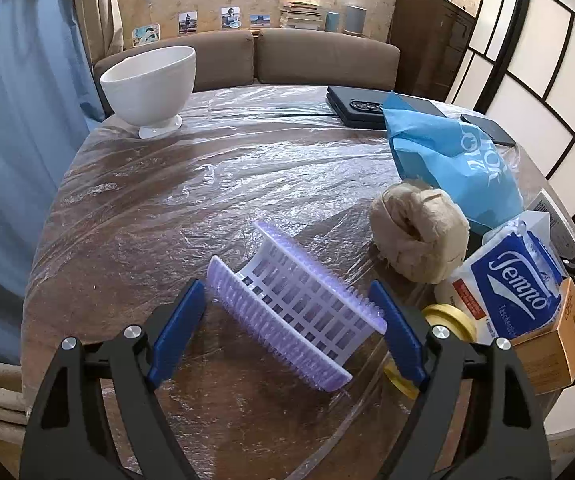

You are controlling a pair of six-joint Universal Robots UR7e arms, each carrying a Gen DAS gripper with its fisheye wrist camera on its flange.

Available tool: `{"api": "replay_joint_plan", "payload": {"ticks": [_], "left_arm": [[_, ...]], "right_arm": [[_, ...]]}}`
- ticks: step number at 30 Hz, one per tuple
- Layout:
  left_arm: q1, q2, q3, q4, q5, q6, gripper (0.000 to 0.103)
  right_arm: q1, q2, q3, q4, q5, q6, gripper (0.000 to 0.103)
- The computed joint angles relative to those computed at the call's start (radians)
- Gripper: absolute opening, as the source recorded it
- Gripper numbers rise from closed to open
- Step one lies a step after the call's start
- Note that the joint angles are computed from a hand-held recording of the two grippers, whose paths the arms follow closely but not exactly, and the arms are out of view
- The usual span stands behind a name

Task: Collect trash
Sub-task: 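Grasp the lavender comb with the left tool while the right tool grasps the white medicine box, then carry the comb and white medicine box over the trash bin with both tools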

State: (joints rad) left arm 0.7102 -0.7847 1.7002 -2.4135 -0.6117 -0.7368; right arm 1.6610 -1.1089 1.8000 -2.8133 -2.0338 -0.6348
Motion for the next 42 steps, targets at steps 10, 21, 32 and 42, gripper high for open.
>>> {"api": "replay_joint_plan", "payload": {"ticks": [10,21,32,42], "left_arm": [[-0.009,0.000,0.011,-0.015,0.000,0.031,0.076],[-0.026,-0.005,0.032,-0.048,0.010,0.032,0.075],[-0.047,-0.033,0.062,-0.035,0.018,-0.024,0.075],[-0.069,-0.062,0.094,-0.017,0.030,-0.069,0.075]], "right_arm": [[-0.009,-0.001,-0.024,0.032,0.020,0.037,0.019],[-0.008,-0.042,0.022,-0.008,0.061,0.043,0.019],[-0.003,-0.098,0.076,-0.004,0.072,0.043,0.019],[-0.006,-0.160,0.135,0.012,0.093,0.040,0.019]]}}
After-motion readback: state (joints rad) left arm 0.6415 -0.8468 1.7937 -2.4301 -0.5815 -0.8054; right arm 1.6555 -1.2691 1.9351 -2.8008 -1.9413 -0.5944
